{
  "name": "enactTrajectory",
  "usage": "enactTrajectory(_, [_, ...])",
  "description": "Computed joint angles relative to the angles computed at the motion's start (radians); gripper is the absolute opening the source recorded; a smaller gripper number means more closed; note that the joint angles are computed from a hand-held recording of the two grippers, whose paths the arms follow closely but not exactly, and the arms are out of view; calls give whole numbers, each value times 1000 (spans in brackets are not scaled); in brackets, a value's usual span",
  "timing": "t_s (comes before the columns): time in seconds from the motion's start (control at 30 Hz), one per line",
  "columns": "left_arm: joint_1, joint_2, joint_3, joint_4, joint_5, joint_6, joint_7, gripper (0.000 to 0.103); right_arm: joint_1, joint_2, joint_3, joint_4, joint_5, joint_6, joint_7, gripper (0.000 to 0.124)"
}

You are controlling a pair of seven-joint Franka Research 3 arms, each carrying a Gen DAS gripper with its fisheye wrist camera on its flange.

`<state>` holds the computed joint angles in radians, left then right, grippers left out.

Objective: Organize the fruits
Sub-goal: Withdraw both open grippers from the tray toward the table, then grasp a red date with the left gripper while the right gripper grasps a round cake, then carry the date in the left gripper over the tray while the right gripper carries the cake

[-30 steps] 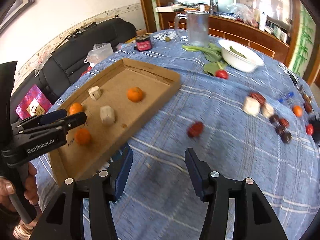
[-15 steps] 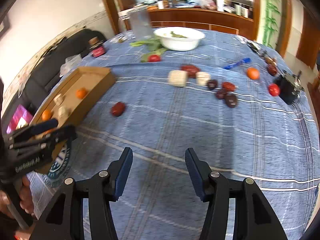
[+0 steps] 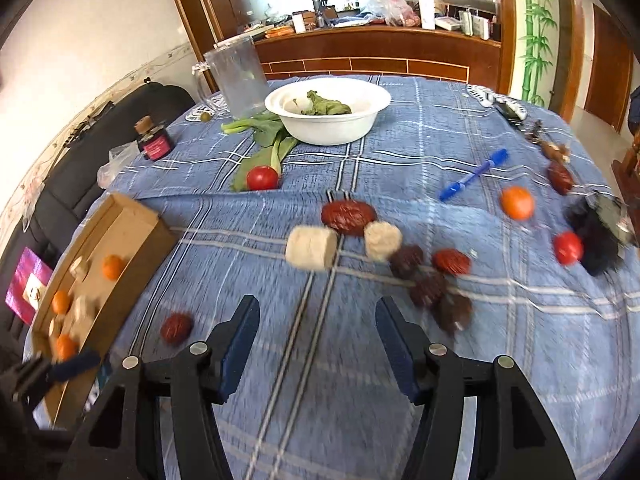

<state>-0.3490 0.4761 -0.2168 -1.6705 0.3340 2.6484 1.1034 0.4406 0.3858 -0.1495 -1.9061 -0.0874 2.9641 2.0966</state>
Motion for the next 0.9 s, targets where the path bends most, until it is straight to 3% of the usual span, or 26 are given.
enactTrajectory(0.23, [9, 43, -13, 60, -31, -31, 53, 62, -77, 143, 72, 181, 108, -70, -60, 64])
enactTrajectory(0.3, [6, 71, -16, 102, -41, -48, 67, 62, -52, 171, 37, 218, 97, -93, -41, 63])
enactTrajectory(0.37, [-3, 97, -12, 143, -44, -60, 71, 62, -79, 181, 68, 234, 109, -85, -91, 38])
enactTrajectory(0.4, [-5, 110, -11, 163, -47, -66, 74, 62, -88, 177, 80, 229, 129, -75, -124, 35])
enactTrajectory(0.47, [-14, 149, -8, 222, -52, -88, 79, 62, -49, 159, 36, 206, 84, -65, -118, 35])
enactTrajectory(0.67, [-36, 252, -2, 363, -61, -141, 121, 62, -111, 41, 115, 21, 160, 32, -242, 35])
enactTrajectory(0.7, [-37, 261, -1, 373, -65, -144, 125, 60, -116, 22, 121, -11, 175, 47, -258, 35])
enactTrajectory(0.77, [-65, 261, 37, 361, -28, -109, 93, 40, -130, -20, 139, -79, 212, 78, -289, 35])
enactTrajectory(0.8, [-68, 263, 40, 358, -13, -101, 102, 24, -130, -38, 140, -107, 226, 90, -297, 35])
enactTrajectory(0.9, [-60, 251, 32, 331, -5, -73, 112, 20, -117, -89, 133, -192, 258, 127, -302, 35])
